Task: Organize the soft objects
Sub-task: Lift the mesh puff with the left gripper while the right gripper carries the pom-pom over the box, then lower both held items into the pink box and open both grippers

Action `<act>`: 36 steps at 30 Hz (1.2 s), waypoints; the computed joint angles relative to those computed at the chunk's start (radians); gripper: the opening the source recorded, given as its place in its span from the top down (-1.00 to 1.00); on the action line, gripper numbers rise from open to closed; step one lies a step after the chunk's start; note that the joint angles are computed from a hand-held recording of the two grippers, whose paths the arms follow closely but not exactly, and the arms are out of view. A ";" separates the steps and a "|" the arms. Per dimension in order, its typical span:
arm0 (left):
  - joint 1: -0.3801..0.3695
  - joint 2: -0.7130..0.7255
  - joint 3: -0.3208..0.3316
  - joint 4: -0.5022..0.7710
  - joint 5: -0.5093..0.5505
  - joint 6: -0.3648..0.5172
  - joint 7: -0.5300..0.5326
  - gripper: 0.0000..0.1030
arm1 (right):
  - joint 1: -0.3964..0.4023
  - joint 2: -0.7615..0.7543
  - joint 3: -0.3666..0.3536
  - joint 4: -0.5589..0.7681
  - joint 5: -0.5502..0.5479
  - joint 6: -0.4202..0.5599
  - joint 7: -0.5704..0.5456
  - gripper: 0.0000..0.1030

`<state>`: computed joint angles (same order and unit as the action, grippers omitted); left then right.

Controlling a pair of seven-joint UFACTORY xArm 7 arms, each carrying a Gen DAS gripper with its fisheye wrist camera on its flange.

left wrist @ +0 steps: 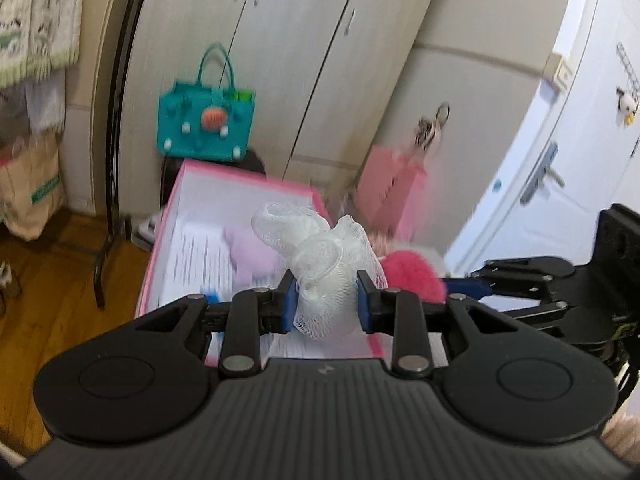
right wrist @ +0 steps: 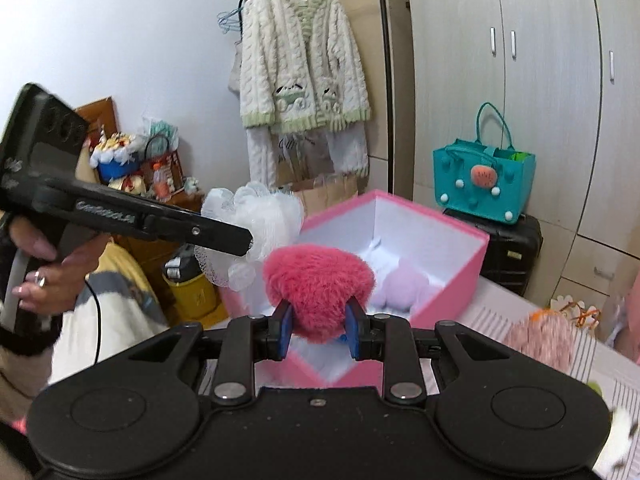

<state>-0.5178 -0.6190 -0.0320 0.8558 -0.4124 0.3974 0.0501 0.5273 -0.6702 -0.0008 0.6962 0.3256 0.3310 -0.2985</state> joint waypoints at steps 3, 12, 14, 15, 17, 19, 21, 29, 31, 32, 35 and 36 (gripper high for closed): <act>0.011 0.057 -0.001 0.042 0.010 -0.047 0.008 0.45 | 0.004 0.106 -0.022 0.087 0.002 -0.018 -0.023 0.39; 0.176 0.312 -0.084 0.243 0.193 -0.026 -0.135 0.45 | -0.108 0.409 0.021 0.339 -0.029 0.006 -0.029 0.39; 0.198 0.373 -0.092 0.289 0.222 -0.007 -0.155 0.45 | -0.124 0.479 0.024 0.410 0.004 0.051 -0.053 0.39; 0.206 0.396 -0.093 0.303 0.232 0.003 -0.164 0.45 | -0.139 0.510 0.033 0.440 0.009 0.070 -0.051 0.39; 0.224 0.443 -0.100 0.338 0.254 0.044 -0.201 0.45 | -0.169 0.570 0.056 0.495 -0.003 0.106 -0.040 0.38; 0.230 0.483 -0.103 0.363 0.266 0.061 -0.217 0.45 | -0.200 0.626 0.084 0.542 -0.048 0.127 -0.004 0.37; 0.232 0.500 -0.109 0.362 0.287 0.047 -0.223 0.45 | -0.221 0.660 0.104 0.569 -0.070 0.138 0.015 0.37; 0.240 0.526 -0.127 0.339 0.420 -0.078 -0.309 0.36 | -0.264 0.755 0.136 0.661 -0.050 0.146 0.038 0.34; 0.255 0.527 -0.134 0.334 0.480 -0.099 -0.374 0.24 | -0.277 0.771 0.145 0.679 -0.002 0.159 0.013 0.29; 0.261 0.522 -0.137 0.328 0.513 -0.104 -0.407 0.14 | -0.283 0.779 0.149 0.689 0.022 0.167 0.002 0.27; 0.235 0.502 -0.115 0.305 0.434 -0.118 -0.340 0.09 | -0.304 0.787 0.164 0.692 0.128 0.166 -0.063 0.26; 0.220 0.494 -0.104 0.299 0.379 -0.110 -0.295 0.09 | -0.308 0.782 0.167 0.685 0.156 0.162 -0.085 0.26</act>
<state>-0.2982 -0.1246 -0.1357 1.1547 -0.0338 0.2871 -0.2448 0.2192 0.1121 0.1666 1.3812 0.4815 0.4929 -0.3835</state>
